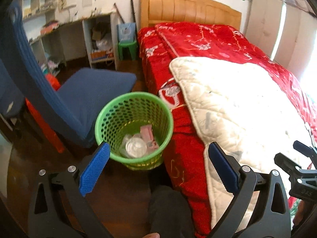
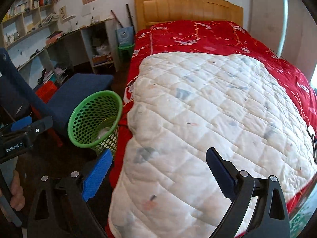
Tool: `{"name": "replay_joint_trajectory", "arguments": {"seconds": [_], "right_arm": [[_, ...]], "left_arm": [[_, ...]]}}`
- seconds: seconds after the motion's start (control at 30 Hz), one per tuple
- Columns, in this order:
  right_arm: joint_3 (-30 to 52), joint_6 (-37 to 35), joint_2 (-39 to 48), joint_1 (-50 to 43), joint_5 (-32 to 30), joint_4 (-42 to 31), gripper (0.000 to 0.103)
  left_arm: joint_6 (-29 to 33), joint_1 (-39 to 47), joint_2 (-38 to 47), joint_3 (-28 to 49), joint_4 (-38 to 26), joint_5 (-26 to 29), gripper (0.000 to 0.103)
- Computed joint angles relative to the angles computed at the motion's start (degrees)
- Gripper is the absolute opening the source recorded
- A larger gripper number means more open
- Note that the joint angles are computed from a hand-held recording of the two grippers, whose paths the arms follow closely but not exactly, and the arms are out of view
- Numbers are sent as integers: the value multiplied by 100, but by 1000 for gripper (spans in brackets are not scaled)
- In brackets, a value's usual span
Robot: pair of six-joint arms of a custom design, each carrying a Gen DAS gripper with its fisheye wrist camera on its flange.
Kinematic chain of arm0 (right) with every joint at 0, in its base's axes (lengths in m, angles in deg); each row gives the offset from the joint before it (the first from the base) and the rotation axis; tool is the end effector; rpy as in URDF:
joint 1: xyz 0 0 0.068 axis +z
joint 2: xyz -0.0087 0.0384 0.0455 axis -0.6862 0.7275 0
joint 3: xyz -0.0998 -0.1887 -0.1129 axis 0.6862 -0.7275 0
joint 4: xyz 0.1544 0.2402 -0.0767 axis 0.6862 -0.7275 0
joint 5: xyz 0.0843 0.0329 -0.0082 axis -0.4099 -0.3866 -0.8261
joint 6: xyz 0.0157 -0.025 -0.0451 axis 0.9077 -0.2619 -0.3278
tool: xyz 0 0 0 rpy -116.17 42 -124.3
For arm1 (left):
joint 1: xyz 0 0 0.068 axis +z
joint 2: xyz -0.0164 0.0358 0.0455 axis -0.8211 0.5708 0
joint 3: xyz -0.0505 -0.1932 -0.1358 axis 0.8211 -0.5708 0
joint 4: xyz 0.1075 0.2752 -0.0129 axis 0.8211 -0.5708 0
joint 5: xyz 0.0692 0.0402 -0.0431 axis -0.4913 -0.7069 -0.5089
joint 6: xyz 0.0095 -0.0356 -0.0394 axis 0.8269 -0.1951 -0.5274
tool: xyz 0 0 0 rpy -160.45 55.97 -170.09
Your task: Collect trash
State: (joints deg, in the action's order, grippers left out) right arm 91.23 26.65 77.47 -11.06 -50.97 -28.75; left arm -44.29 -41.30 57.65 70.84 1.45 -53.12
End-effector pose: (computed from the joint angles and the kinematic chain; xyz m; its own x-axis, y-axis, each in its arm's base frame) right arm 0.1912 0.1182 0.1947 -0.7230 -0.2360 -0.6493 -0.3711 0.9254 0.0769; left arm 0.1605 0.0403 0.1750 -0.6655 -0.2332 -0.7091 -0.2958 0.9546 -0.0363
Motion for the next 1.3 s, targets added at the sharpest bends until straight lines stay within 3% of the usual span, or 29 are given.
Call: {"name": "replay_joint_trajectory", "arguments": {"seconds": [0.23, 0.47, 1.3], "right_arm": [[-274, -98, -791, -534, -117, -389, 93], [-404, -123, -1367, -784, -107, -732, 93], [-449, -367, -2103, -1383, -313, -1201, 93]], "left_arm": [[-418, -1177, -137, 90, -118, -762, 98], [-713, -1840, -126, 99, -184, -1122, 98], [-1184, -2870, -177, 223, -301, -2028, 98]]}}
